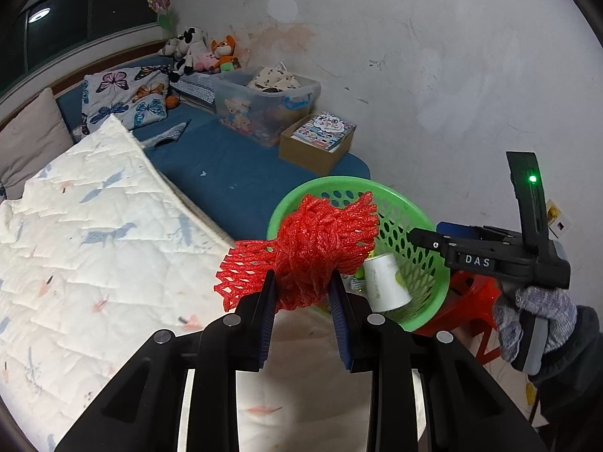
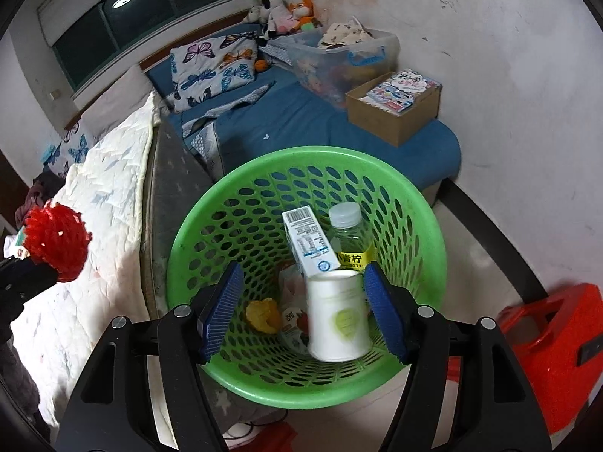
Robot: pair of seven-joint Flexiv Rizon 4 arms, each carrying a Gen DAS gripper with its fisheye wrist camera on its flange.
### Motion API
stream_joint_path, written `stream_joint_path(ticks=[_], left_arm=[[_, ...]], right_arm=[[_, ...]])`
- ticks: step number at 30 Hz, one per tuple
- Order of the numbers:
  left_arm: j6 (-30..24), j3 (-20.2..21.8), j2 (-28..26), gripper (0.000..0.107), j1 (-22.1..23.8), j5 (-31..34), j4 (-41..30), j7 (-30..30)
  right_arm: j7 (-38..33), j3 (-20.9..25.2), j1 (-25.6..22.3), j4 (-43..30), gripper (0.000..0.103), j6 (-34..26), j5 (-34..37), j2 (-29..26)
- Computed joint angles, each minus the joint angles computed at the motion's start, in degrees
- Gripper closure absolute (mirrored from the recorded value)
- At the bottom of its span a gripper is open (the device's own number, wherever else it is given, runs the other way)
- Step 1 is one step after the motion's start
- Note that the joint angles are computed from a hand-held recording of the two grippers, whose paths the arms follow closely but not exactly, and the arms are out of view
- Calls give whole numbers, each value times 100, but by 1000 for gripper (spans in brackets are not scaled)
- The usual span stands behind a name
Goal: Collect trash
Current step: 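Drop the paper cup into the wastebasket with the right gripper while the left gripper carries the net over it, then open the left gripper to drop the red net into the wastebasket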
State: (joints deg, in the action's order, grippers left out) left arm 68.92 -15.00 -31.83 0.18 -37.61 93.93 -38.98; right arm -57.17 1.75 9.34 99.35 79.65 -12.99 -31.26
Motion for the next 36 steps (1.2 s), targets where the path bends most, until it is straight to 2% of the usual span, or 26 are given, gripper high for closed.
stream_joint_path(ticks=[6,11,17,20,26,28,32,36], left_arm=[[-293,139,-262,80,-219,313,-411,-381],[-451,195,-469,80,-361,559,-744,-651],[-720,294,-752,78,-514,860,-1178,-1037],[-835,334,-874,76,-561,997,-1341,-1186],[-840,323,-1008,65,-569,1110,-1506,-1366],[-799,196,-989,56,-487,1010,-1438,-1301],[-630,62,-898,45,-408,889,-1227,-1146],[-515,23,-764,40,-342,760,-1018,-1102]], right_arm=[[-93,50,-77,153,32,113,58,128],[103,-334,182,486,28,350,-196,324],[84,-248,83,706,27,535,-207,434],[202,-523,292,855,27,612,-402,488],[290,-564,326,972,26,726,-528,530],[371,-646,402,1025,26,808,-558,538],[436,-735,493,1074,26,823,-647,556],[528,-877,624,1172,26,883,-777,623]])
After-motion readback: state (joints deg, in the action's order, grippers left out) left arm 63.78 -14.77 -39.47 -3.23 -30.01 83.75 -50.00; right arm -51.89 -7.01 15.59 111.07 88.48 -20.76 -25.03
